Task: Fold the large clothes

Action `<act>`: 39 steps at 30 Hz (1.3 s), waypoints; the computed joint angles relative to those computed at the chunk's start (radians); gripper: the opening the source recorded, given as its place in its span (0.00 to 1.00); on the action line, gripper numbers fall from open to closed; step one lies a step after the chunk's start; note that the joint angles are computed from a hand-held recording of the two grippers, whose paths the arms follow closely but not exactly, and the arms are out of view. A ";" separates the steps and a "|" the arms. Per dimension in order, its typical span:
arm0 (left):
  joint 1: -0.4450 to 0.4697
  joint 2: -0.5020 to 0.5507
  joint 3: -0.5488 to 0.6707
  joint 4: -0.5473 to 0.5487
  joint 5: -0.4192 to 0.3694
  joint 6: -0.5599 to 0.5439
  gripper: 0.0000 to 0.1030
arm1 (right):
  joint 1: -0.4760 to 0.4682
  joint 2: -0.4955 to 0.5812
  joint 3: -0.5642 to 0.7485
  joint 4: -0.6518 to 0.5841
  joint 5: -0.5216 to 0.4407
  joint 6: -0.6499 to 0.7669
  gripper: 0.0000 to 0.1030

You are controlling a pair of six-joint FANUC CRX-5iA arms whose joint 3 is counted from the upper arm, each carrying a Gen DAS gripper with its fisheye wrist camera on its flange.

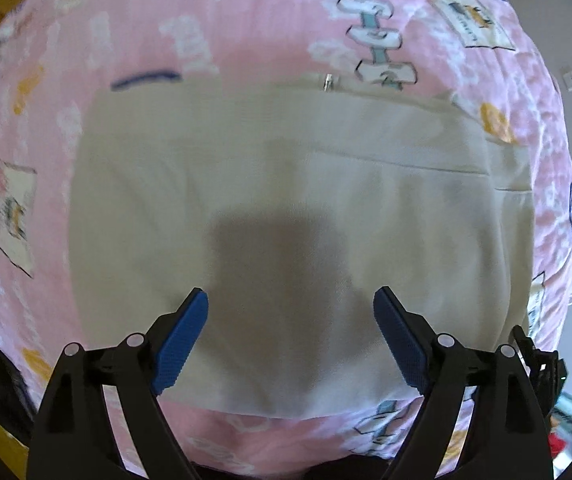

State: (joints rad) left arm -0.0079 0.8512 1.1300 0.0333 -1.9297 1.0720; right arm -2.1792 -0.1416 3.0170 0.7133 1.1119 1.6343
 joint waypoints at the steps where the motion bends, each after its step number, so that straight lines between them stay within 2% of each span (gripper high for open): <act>1: 0.004 0.014 0.006 0.009 -0.009 0.015 0.79 | -0.006 0.003 0.004 -0.005 -0.003 0.009 0.76; 3: 0.006 0.033 0.012 0.017 -0.025 0.035 0.79 | -0.005 -0.005 -0.016 -0.003 0.030 0.002 0.76; 6: 0.006 0.116 0.103 0.016 -0.127 0.082 0.79 | 0.025 -0.023 -0.039 0.061 0.073 -0.122 0.79; 8: 0.009 0.147 0.139 0.022 -0.161 0.106 0.79 | 0.024 -0.027 -0.034 0.067 0.059 -0.134 0.79; 10: 0.015 0.156 0.146 0.031 -0.168 0.122 0.79 | 0.014 -0.034 -0.032 0.052 0.039 -0.112 0.79; 12: 0.011 0.141 0.123 0.000 -0.145 0.108 0.75 | 0.015 -0.046 -0.028 0.081 0.037 -0.135 0.79; 13: 0.006 0.129 0.108 -0.034 -0.130 0.095 0.66 | 0.023 -0.054 -0.030 0.101 0.043 -0.148 0.79; 15: 0.015 0.145 0.119 -0.009 -0.147 0.096 0.58 | 0.008 -0.064 -0.034 0.098 0.042 -0.062 0.78; 16: 0.019 0.149 0.121 0.009 -0.152 0.100 0.53 | 0.004 -0.061 -0.028 0.092 0.037 -0.017 0.67; 18: 0.024 0.121 0.074 0.026 -0.120 0.096 0.42 | -0.023 -0.053 -0.016 0.061 0.006 0.089 0.57; 19: 0.025 0.105 0.051 0.026 -0.103 0.095 0.30 | -0.022 -0.051 -0.012 0.064 0.005 0.089 0.46; 20: 0.031 0.086 0.027 0.032 -0.086 0.103 0.20 | -0.018 -0.045 -0.004 0.072 0.001 0.069 0.44; 21: 0.041 0.074 0.012 0.053 -0.081 0.115 0.15 | -0.010 -0.039 0.005 0.093 -0.006 0.043 0.41; 22: 0.048 0.051 -0.018 0.064 -0.061 0.117 0.02 | -0.009 -0.033 0.010 0.094 -0.011 0.056 0.39; 24: 0.056 0.006 -0.080 0.062 -0.013 0.111 0.01 | -0.020 -0.023 0.001 0.088 -0.022 0.143 0.37; 28: 0.052 -0.035 -0.152 0.040 0.031 0.076 0.01 | -0.060 -0.012 -0.035 0.059 -0.040 0.324 0.33; 30: 0.053 -0.022 -0.141 0.025 0.028 0.059 0.01 | -0.083 -0.014 -0.060 0.039 -0.054 0.436 0.33; 33: 0.060 -0.023 -0.192 0.017 0.057 0.058 0.01 | -0.142 -0.030 -0.119 -0.040 -0.081 0.684 0.32; 36: 0.061 -0.046 -0.297 -0.011 0.168 0.051 0.02 | -0.203 -0.063 -0.189 -0.139 -0.106 0.928 0.30; 39: 0.049 -0.039 -0.293 -0.028 0.177 0.070 0.01 | -0.247 -0.102 -0.251 -0.223 -0.126 1.115 0.30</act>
